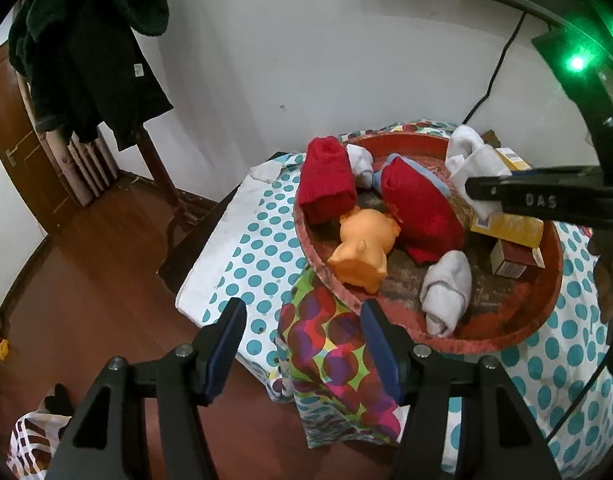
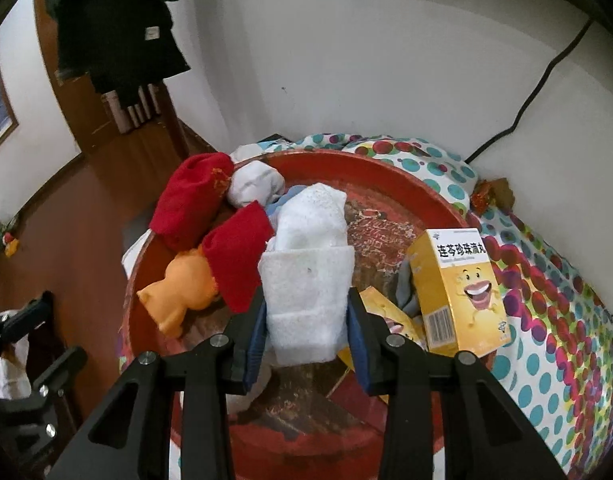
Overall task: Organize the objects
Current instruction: 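Open the right tool to drop the white cloth into the tray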
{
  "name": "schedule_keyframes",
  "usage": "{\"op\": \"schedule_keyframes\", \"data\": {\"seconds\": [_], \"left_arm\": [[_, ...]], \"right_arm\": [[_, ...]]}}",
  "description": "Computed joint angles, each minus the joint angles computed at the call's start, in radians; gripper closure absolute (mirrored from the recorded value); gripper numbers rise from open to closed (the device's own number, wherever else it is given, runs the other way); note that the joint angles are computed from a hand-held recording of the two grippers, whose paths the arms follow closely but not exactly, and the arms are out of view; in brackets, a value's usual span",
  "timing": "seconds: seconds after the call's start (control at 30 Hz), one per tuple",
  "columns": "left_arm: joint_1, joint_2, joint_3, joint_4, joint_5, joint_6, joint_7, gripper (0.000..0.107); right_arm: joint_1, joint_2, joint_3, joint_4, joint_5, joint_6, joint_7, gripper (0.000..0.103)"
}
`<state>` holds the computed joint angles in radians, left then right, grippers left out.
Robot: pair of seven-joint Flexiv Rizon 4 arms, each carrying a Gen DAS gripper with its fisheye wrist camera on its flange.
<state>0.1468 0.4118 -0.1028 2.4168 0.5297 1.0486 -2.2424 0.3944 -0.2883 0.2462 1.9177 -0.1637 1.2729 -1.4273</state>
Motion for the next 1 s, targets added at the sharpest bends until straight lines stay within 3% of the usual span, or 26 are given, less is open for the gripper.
{"op": "schedule_keyframes", "data": {"seconds": [0.37, 0.43, 0.5, 0.57, 0.67, 0.8, 1.0], "left_arm": [[0.003, -0.047, 0.014, -0.044, -0.063, 0.007, -0.008, 0.046], [0.0, -0.056, 0.016, -0.051, -0.066, 0.001, -0.015, 0.046], [-0.004, -0.062, 0.018, -0.056, -0.067, -0.004, -0.022, 0.046], [-0.004, -0.063, 0.018, -0.057, -0.06, -0.006, -0.036, 0.046], [-0.009, -0.066, 0.022, -0.058, -0.062, -0.008, -0.051, 0.046], [-0.016, -0.066, 0.021, -0.061, -0.062, -0.02, -0.065, 0.046], [-0.029, -0.055, -0.007, -0.084, -0.03, -0.07, -0.095, 0.046]], "right_arm": [[0.024, 0.003, -0.043, 0.034, -0.1, 0.035, 0.064, 0.064], [0.02, 0.011, -0.043, 0.046, -0.105, 0.055, 0.072, 0.058], [0.01, 0.02, -0.033, 0.054, -0.095, 0.066, 0.065, 0.039], [0.022, 0.042, -0.054, 0.085, -0.128, 0.094, 0.098, 0.031], [-0.013, 0.07, 0.001, 0.094, -0.068, 0.067, 0.039, 0.018], [-0.024, 0.128, 0.03, 0.138, 0.01, 0.061, 0.01, 0.005], [-0.016, 0.227, 0.031, 0.209, 0.078, 0.016, 0.035, 0.001]]}}
